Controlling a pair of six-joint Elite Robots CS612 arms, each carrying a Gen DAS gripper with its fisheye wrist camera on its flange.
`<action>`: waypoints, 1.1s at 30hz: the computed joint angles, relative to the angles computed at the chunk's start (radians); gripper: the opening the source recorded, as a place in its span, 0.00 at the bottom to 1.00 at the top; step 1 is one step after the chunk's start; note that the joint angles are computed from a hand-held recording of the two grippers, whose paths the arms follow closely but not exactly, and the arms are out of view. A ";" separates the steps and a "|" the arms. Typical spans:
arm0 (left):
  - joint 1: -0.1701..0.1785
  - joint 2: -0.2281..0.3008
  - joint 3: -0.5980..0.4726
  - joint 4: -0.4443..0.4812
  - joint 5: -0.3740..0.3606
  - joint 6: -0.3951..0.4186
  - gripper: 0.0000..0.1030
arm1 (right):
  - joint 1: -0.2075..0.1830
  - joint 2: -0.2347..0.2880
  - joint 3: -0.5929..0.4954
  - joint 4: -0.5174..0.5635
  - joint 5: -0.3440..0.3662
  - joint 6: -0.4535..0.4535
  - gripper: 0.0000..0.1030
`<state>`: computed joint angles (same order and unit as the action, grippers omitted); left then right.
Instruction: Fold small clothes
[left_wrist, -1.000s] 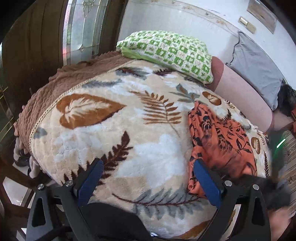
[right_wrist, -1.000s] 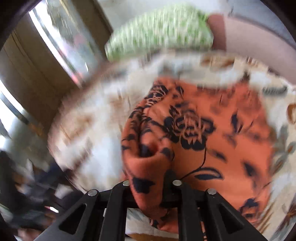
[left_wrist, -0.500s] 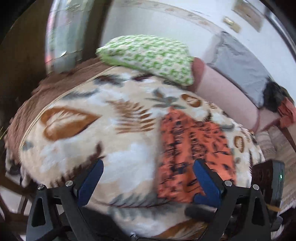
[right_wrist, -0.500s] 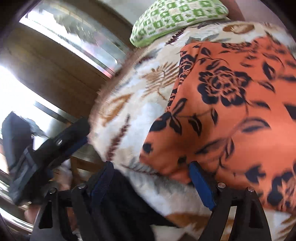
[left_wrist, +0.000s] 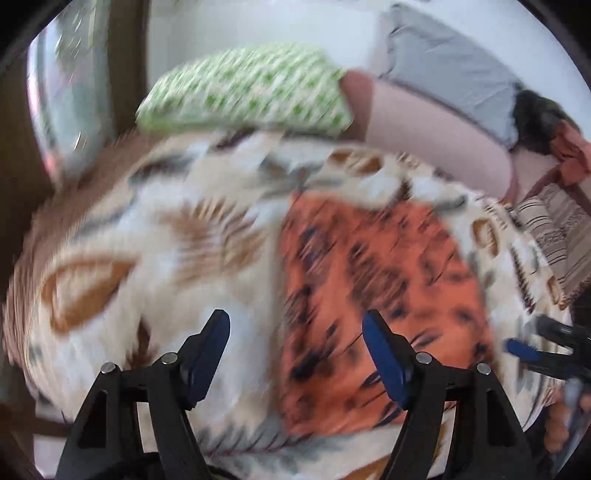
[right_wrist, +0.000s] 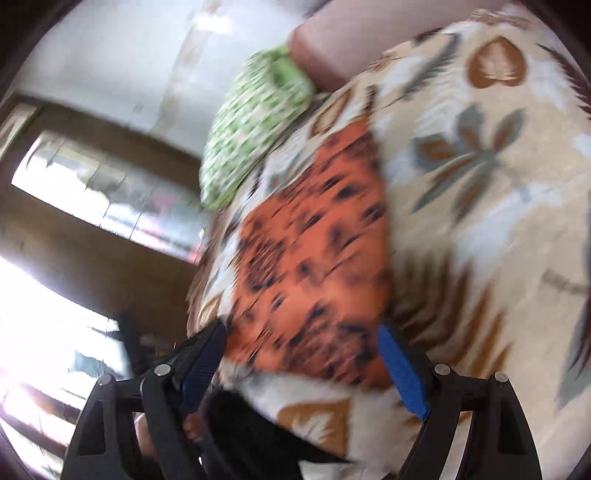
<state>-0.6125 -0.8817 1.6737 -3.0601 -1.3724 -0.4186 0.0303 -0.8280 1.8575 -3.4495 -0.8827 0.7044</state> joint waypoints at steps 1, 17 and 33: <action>-0.002 0.011 -0.025 -0.009 -0.013 0.036 0.73 | -0.011 0.010 -0.012 0.001 0.031 0.016 0.84; 0.024 0.138 -0.178 0.237 -0.043 0.020 0.82 | -0.012 0.096 -0.148 0.215 0.066 0.024 0.54; 0.034 0.157 -0.183 0.179 -0.061 0.027 0.89 | 0.003 0.137 -0.341 0.436 -0.066 -0.067 0.42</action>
<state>-0.5790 -0.7242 1.4907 -2.8813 -1.4338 -0.3921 0.0329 -0.6912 1.5169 -3.0137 -0.9490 0.6377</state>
